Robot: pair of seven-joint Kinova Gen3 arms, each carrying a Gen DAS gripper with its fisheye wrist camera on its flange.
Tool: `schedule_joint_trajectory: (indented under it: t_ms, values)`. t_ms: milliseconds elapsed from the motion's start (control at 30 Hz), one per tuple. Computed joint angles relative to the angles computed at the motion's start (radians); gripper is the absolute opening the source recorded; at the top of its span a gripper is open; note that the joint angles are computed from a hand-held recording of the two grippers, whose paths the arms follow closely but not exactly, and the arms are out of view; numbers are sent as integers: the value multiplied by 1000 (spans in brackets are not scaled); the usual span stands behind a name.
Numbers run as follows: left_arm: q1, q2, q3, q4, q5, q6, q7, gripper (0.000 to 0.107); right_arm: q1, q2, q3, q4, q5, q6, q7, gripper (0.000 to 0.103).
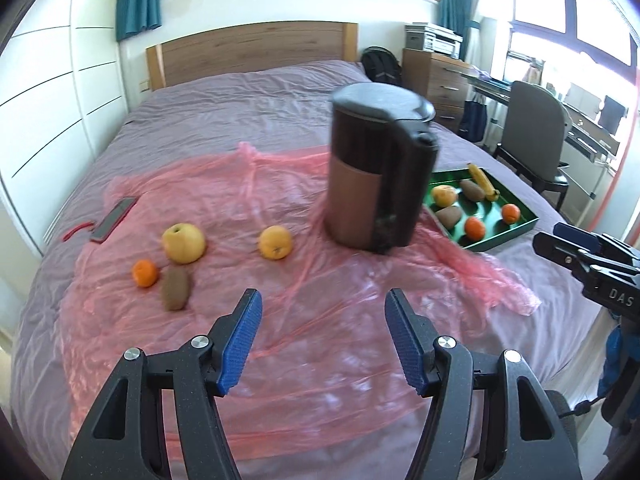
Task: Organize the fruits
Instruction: 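Move both open tools back over the remaining fruit on the sheet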
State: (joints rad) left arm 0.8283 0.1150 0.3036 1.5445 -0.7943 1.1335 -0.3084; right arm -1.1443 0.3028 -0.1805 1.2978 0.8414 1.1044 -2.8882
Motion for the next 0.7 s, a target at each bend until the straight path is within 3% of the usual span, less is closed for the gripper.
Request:
schedule_joint_trajectory:
  t_ms: [133, 333, 700]
  values:
    - [-30, -53, -4, 96, 3, -5, 43, 58, -12, 58, -4, -77, -29, -11, 68, 88]
    - [-142, -138, 9, 241, 34, -53, 93, 59, -36, 169, 21, -221, -118, -50, 208, 88]
    - [-397, -225, -52, 403, 148, -281, 14, 59, -21, 447, 84, -627, -296, -64, 472, 88]
